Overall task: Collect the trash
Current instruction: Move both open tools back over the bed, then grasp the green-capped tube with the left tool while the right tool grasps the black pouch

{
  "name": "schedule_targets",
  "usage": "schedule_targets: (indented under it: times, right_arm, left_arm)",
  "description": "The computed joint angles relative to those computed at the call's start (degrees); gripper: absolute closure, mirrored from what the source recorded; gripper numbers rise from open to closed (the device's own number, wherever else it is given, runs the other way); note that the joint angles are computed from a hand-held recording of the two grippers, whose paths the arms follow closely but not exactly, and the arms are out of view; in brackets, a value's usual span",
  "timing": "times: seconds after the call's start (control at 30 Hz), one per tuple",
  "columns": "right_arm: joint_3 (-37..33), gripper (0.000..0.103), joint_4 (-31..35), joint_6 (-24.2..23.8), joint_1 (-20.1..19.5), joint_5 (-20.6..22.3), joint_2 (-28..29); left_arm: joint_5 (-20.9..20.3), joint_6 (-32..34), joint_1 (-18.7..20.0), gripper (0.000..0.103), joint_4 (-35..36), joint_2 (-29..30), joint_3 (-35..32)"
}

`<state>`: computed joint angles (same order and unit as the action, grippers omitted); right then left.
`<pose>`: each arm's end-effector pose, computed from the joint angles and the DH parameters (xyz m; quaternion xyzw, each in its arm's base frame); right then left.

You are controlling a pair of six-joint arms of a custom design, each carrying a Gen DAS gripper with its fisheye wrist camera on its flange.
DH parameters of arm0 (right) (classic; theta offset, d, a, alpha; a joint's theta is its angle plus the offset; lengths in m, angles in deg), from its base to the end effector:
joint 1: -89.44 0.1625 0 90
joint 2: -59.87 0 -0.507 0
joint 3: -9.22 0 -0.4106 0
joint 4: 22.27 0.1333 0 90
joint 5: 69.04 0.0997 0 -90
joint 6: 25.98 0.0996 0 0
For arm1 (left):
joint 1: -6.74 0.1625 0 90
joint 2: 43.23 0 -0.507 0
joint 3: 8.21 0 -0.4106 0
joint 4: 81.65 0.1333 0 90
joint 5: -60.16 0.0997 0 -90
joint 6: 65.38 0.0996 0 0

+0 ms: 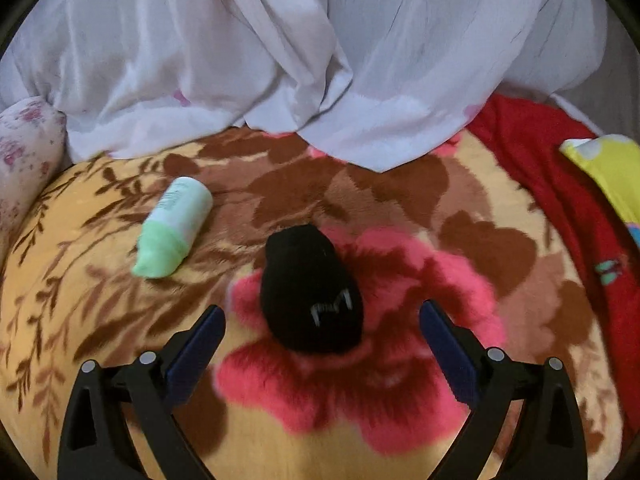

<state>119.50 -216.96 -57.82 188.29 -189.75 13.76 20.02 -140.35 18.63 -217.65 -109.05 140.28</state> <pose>0.1833 -0.6413 0.1580 0.2285 -0.8801 0.2777 0.3100 -0.2521 -0.2671 0.1067 0.1561 0.8568 -0.3227 0.3706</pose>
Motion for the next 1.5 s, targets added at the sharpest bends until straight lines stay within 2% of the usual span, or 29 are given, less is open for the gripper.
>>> schedule_targets:
  times: [0.13,0.2,0.27,0.3,0.33,0.43,0.6,0.73,0.8,1.0,1.03,1.1,1.23,1.4,1.5]
  right_arm:
    - [-2.3,0.008,1.4,0.0,0.0,-0.4,1.9]
    - [-3.1,0.012,1.4,-1.1,0.3,-1.9,3.0]
    - [-3.8,0.048,3.6,-2.1,0.5,-3.4,3.3]
    - [-3.8,0.054,3.6,-2.4,0.7,-4.2,3.4]
    - [-2.8,0.056,2.0,-3.1,0.8,-3.5,3.0]
    - [1.7,0.056,-1.7,-4.9,1.3,-0.2,0.5]
    - [11.9,0.055,-7.5,-3.1,1.8,9.1,-6.6]
    - [18.7,0.055,-13.1,-2.6,2.2,13.9,-11.1]
    - [21.3,0.055,-15.1,-2.4,2.4,16.1,-13.2]
    - [25.2,0.054,-19.1,-5.9,3.8,15.9,-16.3]
    - [25.4,0.054,-19.4,-6.2,3.7,16.1,-16.5]
    - [25.7,0.054,-19.5,-6.3,3.4,16.4,-16.9]
    - [25.9,0.054,-19.3,-6.4,2.2,17.3,-17.3]
    - [26.5,0.054,-19.4,-6.5,0.6,18.7,-17.6]
    - [26.5,0.054,-18.8,-6.6,0.4,19.1,-17.7]
  left_arm:
    - [-0.1,0.9,1.6,0.024,-1.2,0.1,0.2]
    - [-0.3,1.6,2.1,0.024,-2.1,0.2,0.2]
    - [-0.4,2.1,2.3,0.024,-2.7,0.4,0.2]
    - [-0.4,2.3,2.4,0.024,-2.9,0.5,0.1]
    - [-0.4,2.5,2.4,0.024,-3.1,0.6,0.1]
    - [-0.4,3.3,2.7,0.024,-4.4,0.6,0.2]
    - [1.4,6.5,4.7,0.024,-3.8,0.2,-1.7]
    - [4.8,13.0,8.2,0.024,-5.0,0.0,-5.1]
    - [6.7,18.4,11.4,0.024,-7.7,0.6,-7.9]
    - [12.3,38.3,20.7,0.024,-24.6,7.7,-17.2]
    - [12.6,42.2,22.5,0.024,-28.3,9.4,-19.1]
    - [11.4,47.3,26.7,0.024,-31.0,12.4,-24.4]
    - [11.6,51.0,31.8,0.024,-33.3,17.7,-32.4]
    - [13.0,51.5,35.6,0.024,-29.8,21.8,-39.7]
    - [15.0,49.8,37.2,0.024,-24.7,23.3,-43.3]
